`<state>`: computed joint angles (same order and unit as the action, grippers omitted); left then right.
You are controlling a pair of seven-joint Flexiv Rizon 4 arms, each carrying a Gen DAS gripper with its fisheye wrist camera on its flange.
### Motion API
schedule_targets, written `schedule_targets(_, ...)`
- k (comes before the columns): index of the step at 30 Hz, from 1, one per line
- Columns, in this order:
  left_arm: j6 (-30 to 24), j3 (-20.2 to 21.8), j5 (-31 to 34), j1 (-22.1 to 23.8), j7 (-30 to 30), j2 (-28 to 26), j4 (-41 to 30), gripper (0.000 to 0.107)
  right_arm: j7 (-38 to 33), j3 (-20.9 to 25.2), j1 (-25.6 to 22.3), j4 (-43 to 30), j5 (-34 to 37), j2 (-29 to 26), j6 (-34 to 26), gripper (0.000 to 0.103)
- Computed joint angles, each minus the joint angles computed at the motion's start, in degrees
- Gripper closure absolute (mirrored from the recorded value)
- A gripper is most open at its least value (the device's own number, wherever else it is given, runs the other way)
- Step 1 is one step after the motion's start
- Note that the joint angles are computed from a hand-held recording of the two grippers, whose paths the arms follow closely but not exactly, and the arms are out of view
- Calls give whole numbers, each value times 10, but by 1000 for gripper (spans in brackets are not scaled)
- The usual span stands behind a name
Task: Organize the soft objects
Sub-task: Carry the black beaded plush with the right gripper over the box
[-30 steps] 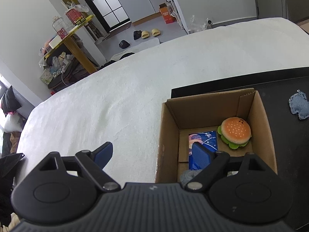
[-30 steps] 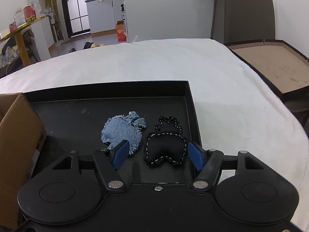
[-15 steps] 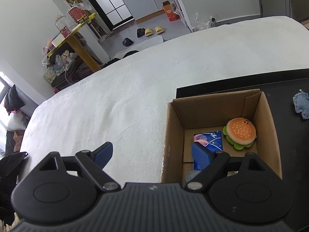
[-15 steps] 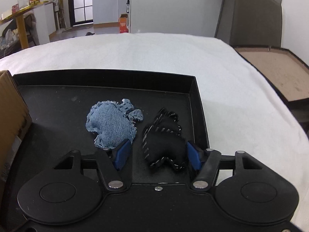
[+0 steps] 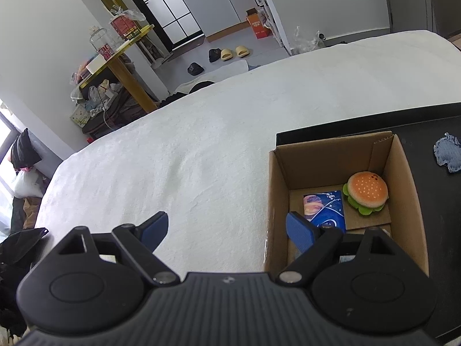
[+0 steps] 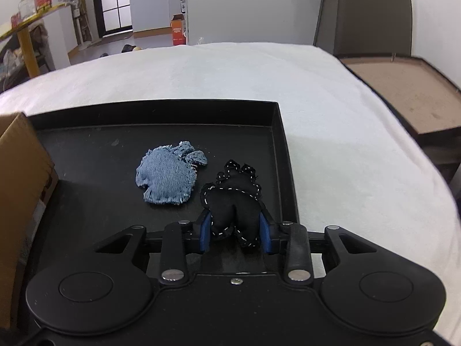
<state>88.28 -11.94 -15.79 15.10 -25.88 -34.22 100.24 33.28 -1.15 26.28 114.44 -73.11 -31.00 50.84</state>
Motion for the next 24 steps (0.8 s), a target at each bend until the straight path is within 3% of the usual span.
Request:
schedule_targets(13,-45,-92,-74,82,80,26,36,19,-29,28,36,-2,45,36,-81,70)
schedule_targets(24,-106,-98,-179,91,172,45,51,19,-67,39,62,-45,44,40,-114,70)
